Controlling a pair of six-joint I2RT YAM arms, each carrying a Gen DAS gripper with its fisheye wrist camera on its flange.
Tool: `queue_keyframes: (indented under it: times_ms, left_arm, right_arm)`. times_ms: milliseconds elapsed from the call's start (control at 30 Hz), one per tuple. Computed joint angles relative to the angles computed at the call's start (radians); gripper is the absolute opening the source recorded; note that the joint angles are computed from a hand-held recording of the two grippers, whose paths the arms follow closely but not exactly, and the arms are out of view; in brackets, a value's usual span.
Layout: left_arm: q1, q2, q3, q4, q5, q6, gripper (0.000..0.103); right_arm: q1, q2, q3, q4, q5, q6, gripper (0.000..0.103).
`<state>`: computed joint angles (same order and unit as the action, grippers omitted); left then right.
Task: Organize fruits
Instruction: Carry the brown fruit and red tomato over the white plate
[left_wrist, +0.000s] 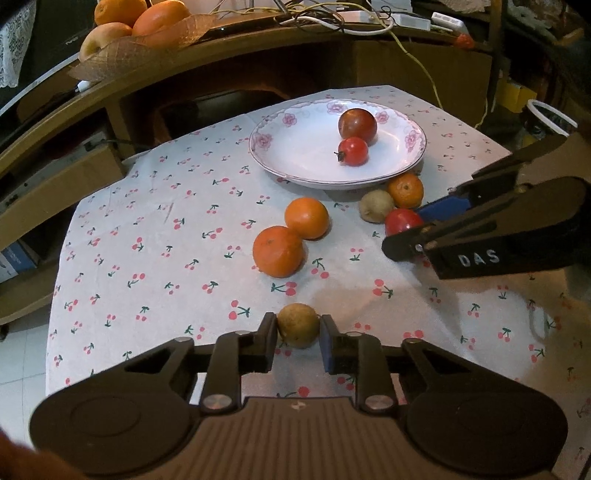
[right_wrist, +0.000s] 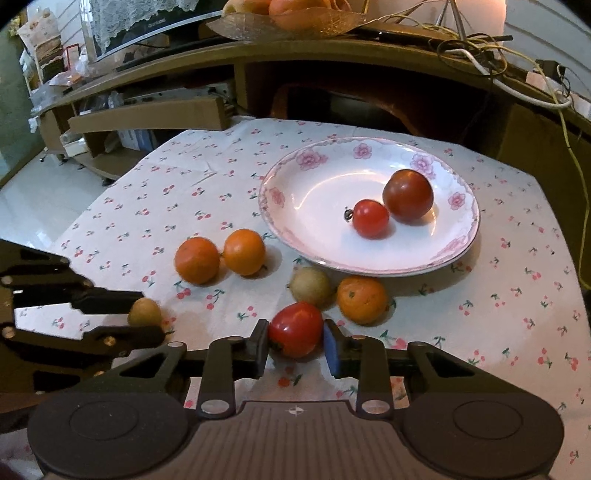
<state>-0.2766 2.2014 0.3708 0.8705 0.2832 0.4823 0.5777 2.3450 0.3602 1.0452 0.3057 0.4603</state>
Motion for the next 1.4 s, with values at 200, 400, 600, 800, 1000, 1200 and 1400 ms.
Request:
queue_keyframes:
  times_ms: [200,400,600,800,1000,1200,1400]
  left_arm:
    - [-0.038,-0.017,-0.011,-0.007,0.004,-0.019,0.03]
    - [-0.092,-0.013,-0.02,0.013,-0.013,-0.036,0.03]
    - [-0.105,0.003,-0.027,0.047,-0.027,-0.036,0.03]
    - [-0.113,0.015,-0.034,0.075,-0.041,-0.032,0.031]
    - [-0.121,-0.016,-0.024,0.021,-0.044,-0.045,0.03]
    - [-0.163,-0.079,-0.016,-0.001,-0.065,-0.094,0.03]
    - [-0.206,-0.135,0.035,-0.05,-0.11,-0.162,0.03]
  right_arm:
    - [0.041,-0.019,-0.043,0.014,0.033,0.0,0.031]
    - [0.037,0.0,-0.06,0.034,0.017,-0.027,0.031]
    - [0.012,0.022,-0.075,0.085,-0.004,-0.037,0.034]
    - [0.006,0.026,-0.079,0.097,-0.011,-0.04,0.034]
    - [0.008,-0.013,-0.092,0.065,-0.03,-0.018,0.03]
    - [0.007,-0.073,-0.118,0.072,-0.016,-0.017,0.03]
    - [-0.038,-0.122,-0.125,0.069,-0.013,-0.03,0.03]
